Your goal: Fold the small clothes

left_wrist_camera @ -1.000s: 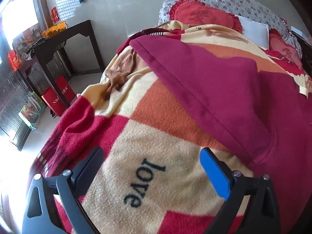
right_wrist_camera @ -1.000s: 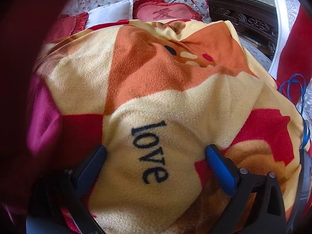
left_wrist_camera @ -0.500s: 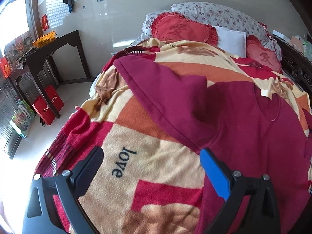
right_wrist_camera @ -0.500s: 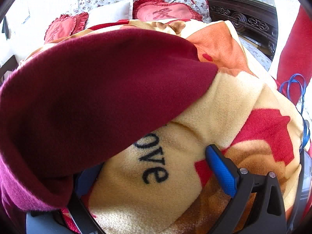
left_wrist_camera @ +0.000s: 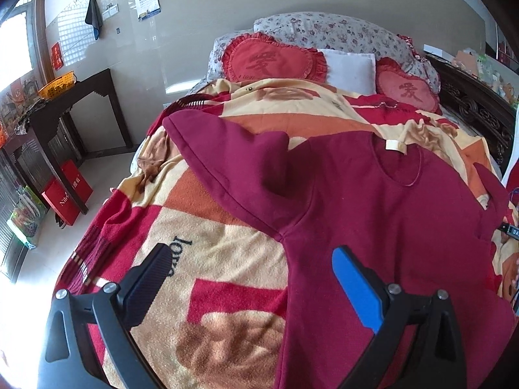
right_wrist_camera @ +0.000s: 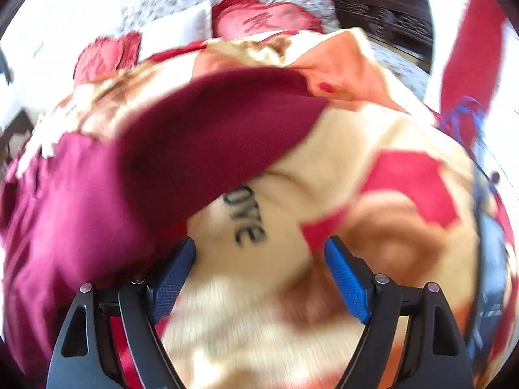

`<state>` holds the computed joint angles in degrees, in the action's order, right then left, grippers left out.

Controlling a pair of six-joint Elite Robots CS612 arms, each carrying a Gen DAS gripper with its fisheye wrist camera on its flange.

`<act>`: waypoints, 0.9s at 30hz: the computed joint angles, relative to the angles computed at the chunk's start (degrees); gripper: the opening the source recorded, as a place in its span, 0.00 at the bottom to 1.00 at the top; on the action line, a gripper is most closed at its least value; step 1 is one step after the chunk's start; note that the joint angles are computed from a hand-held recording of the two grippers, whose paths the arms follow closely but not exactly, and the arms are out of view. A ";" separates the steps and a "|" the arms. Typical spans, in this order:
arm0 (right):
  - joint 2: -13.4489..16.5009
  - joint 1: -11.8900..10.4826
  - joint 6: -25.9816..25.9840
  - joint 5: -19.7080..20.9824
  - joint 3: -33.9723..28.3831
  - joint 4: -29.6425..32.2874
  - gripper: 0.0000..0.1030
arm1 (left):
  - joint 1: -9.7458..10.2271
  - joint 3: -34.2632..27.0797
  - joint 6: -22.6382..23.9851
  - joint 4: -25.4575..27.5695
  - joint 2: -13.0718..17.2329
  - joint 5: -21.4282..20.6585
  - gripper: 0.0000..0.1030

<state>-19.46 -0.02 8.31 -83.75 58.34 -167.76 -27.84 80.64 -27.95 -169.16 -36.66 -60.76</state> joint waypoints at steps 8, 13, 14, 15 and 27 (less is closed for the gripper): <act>-13.65 -1.85 -3.66 -0.24 19.21 -8.65 0.65 | -0.85 0.66 1.27 -2.73 -0.26 -3.08 0.98; -21.38 -2.25 -10.36 3.21 25.99 -7.41 0.65 | -1.58 1.04 2.78 -4.23 -0.59 -4.31 0.98; -22.41 -2.08 -10.95 3.59 26.82 -7.68 0.65 | -1.71 1.06 2.99 -4.35 -0.66 -4.36 0.98; -23.52 -1.98 -11.21 4.41 27.76 -8.04 0.65 | -1.80 1.07 3.15 -4.61 -0.69 -4.45 0.98; -20.09 4.82 -12.64 8.91 21.29 -5.46 0.65 | -1.92 1.54 2.74 -4.84 -1.41 -3.12 0.98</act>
